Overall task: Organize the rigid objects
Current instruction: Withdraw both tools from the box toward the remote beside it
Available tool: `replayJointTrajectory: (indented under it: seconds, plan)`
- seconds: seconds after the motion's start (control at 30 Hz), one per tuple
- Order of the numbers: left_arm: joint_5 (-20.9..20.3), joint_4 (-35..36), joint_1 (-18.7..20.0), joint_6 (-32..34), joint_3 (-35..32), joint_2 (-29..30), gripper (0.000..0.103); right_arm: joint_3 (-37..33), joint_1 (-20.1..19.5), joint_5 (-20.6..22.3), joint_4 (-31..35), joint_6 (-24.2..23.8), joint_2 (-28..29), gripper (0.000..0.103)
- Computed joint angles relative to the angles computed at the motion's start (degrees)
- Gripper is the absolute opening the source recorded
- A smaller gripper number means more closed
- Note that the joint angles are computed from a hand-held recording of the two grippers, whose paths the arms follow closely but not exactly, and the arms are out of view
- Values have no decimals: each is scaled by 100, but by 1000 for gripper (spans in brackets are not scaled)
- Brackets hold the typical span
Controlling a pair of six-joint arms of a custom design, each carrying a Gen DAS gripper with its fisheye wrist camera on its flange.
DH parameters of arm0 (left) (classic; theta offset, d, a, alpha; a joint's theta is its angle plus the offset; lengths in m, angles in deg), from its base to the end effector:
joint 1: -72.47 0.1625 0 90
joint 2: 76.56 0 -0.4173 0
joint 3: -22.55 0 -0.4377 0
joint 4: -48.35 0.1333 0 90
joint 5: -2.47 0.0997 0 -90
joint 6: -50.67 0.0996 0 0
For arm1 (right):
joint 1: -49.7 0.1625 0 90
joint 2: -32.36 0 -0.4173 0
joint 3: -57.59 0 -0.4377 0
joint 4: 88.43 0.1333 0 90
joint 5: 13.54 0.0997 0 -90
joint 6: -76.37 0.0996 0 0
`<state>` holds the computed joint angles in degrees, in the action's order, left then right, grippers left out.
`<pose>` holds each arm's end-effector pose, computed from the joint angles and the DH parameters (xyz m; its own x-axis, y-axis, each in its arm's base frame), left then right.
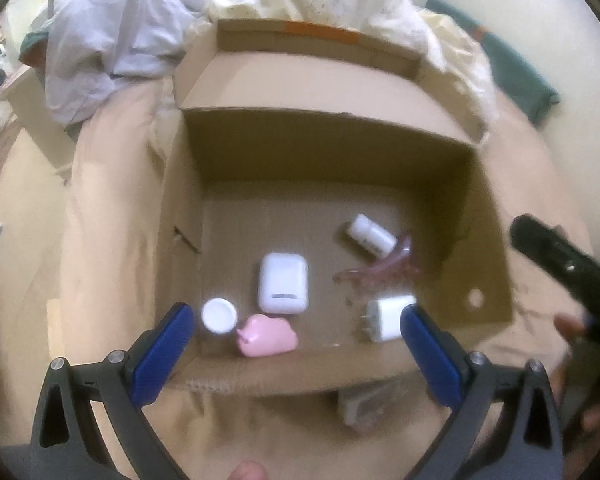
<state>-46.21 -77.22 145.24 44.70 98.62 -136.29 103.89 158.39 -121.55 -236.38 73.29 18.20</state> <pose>-0.0318 -0.7745 0.3620 -0.8066 -0.0791 -0.5858 0.1969 0.8985 -0.3924 0.3875 -0.8256 -0.0101 -0.9271 -0.2228 0.3013 -0.3388 0.8420 -0.4198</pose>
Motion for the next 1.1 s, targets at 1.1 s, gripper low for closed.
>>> replayJointTrajectory:
  seconds: [1.1]
  plan:
    - [600,449,-35,-1026,1430,-1122,103,2005,105,-473,74,247,-1033,103]
